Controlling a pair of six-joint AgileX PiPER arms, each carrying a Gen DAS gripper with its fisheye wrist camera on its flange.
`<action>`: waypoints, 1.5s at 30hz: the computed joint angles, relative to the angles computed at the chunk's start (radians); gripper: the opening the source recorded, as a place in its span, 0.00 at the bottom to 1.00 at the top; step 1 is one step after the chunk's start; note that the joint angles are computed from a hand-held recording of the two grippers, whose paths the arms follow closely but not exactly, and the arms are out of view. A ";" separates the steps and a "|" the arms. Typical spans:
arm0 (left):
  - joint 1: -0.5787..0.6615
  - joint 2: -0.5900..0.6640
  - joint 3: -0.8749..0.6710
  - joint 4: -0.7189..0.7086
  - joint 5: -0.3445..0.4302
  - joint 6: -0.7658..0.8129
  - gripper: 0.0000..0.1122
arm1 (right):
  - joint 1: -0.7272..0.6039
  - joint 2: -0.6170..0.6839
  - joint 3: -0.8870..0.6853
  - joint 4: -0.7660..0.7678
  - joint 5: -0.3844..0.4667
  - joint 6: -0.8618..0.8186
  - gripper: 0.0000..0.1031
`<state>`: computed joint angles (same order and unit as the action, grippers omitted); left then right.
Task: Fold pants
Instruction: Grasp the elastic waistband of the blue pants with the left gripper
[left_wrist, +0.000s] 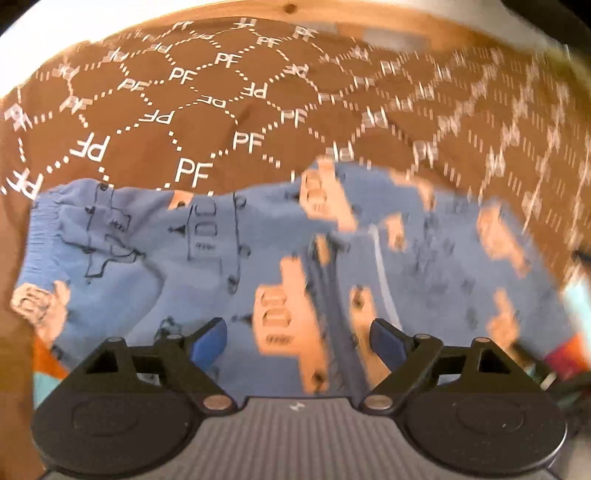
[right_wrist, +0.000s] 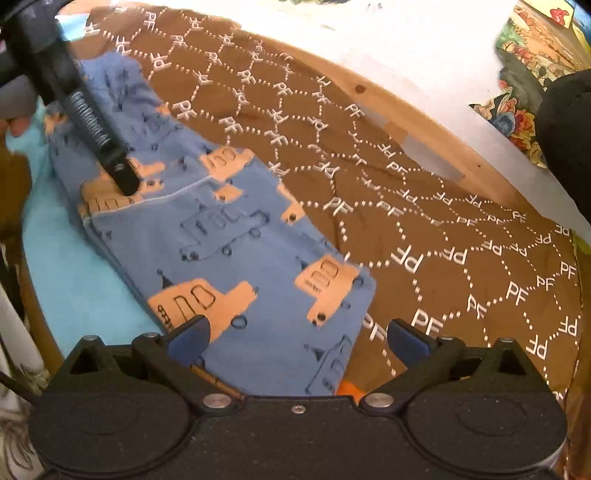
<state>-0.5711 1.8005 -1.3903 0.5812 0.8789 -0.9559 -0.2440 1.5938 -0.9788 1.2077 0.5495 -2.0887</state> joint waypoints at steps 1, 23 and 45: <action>-0.015 -0.005 0.018 0.037 -0.003 -0.027 0.78 | -0.004 0.003 -0.011 -0.014 0.010 0.041 0.99; -0.004 -0.330 0.391 0.504 0.130 -0.968 0.14 | 0.087 0.046 -0.135 -0.058 0.213 0.308 0.99; 0.068 -0.316 0.402 0.449 0.047 -1.015 0.43 | 0.184 0.055 -0.114 -0.157 0.067 0.332 0.99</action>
